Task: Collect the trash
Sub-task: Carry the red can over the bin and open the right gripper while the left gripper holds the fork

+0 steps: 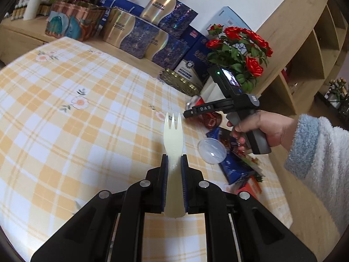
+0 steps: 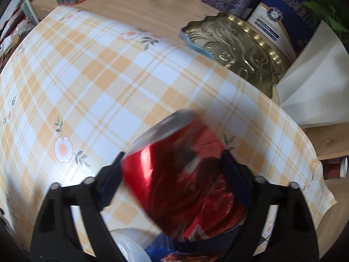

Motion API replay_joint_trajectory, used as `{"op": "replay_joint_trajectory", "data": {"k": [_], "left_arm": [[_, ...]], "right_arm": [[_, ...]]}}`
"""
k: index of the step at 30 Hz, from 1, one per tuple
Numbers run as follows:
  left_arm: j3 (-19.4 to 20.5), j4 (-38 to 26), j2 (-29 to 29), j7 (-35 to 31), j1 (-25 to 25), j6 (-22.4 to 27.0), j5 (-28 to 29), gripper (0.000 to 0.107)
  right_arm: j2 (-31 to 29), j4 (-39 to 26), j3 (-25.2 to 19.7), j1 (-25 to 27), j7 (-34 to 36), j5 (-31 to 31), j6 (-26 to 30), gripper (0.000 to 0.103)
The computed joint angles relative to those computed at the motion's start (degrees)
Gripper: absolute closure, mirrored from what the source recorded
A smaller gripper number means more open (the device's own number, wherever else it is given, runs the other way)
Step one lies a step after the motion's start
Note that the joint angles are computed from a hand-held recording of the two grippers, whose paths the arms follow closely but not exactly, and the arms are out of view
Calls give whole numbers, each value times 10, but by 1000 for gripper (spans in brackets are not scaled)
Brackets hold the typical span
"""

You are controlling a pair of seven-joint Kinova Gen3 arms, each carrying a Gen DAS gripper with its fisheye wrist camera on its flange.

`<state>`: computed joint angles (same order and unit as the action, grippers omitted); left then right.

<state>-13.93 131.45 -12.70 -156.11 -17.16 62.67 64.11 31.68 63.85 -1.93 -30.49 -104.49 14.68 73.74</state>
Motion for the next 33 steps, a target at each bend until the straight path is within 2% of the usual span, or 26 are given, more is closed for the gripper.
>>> {"op": "replay_joint_trajectory", "data": {"k": [1,3,6,10,13,18,22,26,28,30,33], "left_arm": [[1,0,-1,1,1,0,0,96],[5,1,-4,4,4,-6,0,96],[9,7,-14,-1,9,-19,11,96],[8,14,-32,6,17,-30,8,96],[4,18,-52,15,23,-37,2,96],[-8,19,-95,37,38,-41,-16,96],[-19,3,-141,81,55,-30,-57,96],[-37,-15,-206,148,71,12,-125,96],[-44,-24,-238,177,80,32,-152,96],[-54,-35,-271,208,90,56,-177,96],[-65,-56,-321,255,104,94,-217,96]], "right_arm": [[4,-13,1,4,5,-8,14,32],[-4,-12,11,-3,-5,-10,19,48],[-41,20,-21,14,-27,6,-5,58],[-113,79,-33,30,-52,-14,-52,59],[-171,123,-26,28,-74,-32,-88,60],[-274,216,-71,51,-111,-16,-165,60],[-364,283,-105,62,-148,-23,-200,60],[-463,356,-138,80,-165,-67,-235,60],[-516,387,-142,57,-203,-71,-237,60],[-569,410,-157,39,-245,-81,-218,60],[-641,441,-203,62,-259,-122,-202,60]]}}
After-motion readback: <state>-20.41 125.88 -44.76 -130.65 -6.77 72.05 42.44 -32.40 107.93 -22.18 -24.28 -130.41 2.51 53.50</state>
